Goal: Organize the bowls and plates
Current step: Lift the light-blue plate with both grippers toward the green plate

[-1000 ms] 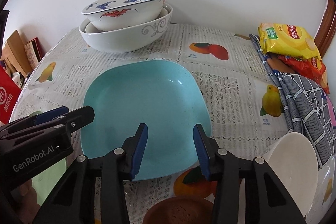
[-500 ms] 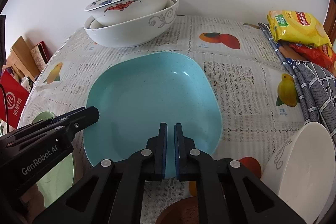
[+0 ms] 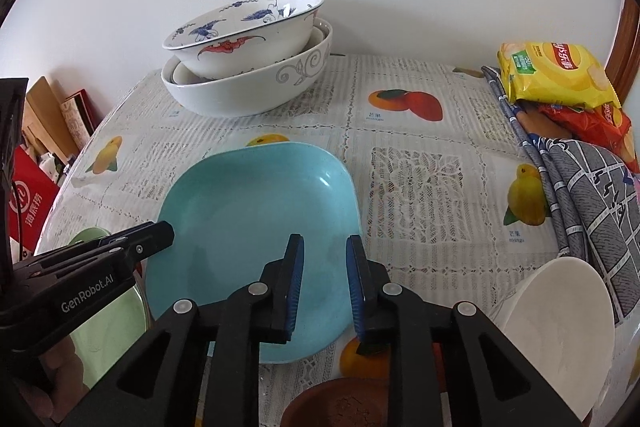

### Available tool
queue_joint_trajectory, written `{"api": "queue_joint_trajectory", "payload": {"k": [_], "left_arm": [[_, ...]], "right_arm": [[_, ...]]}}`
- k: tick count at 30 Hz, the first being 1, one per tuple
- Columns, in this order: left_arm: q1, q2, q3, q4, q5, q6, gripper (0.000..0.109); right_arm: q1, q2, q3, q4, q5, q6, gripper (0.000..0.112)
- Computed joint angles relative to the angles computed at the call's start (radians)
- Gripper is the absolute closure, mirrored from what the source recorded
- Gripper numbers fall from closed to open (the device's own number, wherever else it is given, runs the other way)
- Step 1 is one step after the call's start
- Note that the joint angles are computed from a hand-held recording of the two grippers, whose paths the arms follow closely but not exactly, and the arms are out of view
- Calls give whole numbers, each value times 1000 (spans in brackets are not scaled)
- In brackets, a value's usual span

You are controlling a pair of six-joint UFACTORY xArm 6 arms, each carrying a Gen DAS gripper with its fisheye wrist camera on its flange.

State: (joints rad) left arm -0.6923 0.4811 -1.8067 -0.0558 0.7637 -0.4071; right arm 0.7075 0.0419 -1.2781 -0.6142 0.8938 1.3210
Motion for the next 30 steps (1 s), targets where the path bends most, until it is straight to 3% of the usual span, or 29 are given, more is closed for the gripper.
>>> {"api": "queue_joint_trajectory", "payload": {"k": [9, 20, 24, 27, 30], "left_arm": [[-2, 14, -20, 30, 17, -27, 95], [-2, 32, -49, 35, 42, -22, 93], [-4, 51, -75, 42, 62, -14, 91], [-8, 61, -90, 58, 72, -20, 88], [-14, 79, -125, 81, 99, -29, 87]], "right_arm": [[11, -10, -17, -56, 35, 11, 88], [-29, 59, -55, 18, 26, -48, 86], [-26, 92, -91, 17, 70, -61, 87], [-26, 104, -101, 21, 89, -70, 88], [-32, 91, -87, 19, 93, -45, 100]]}}
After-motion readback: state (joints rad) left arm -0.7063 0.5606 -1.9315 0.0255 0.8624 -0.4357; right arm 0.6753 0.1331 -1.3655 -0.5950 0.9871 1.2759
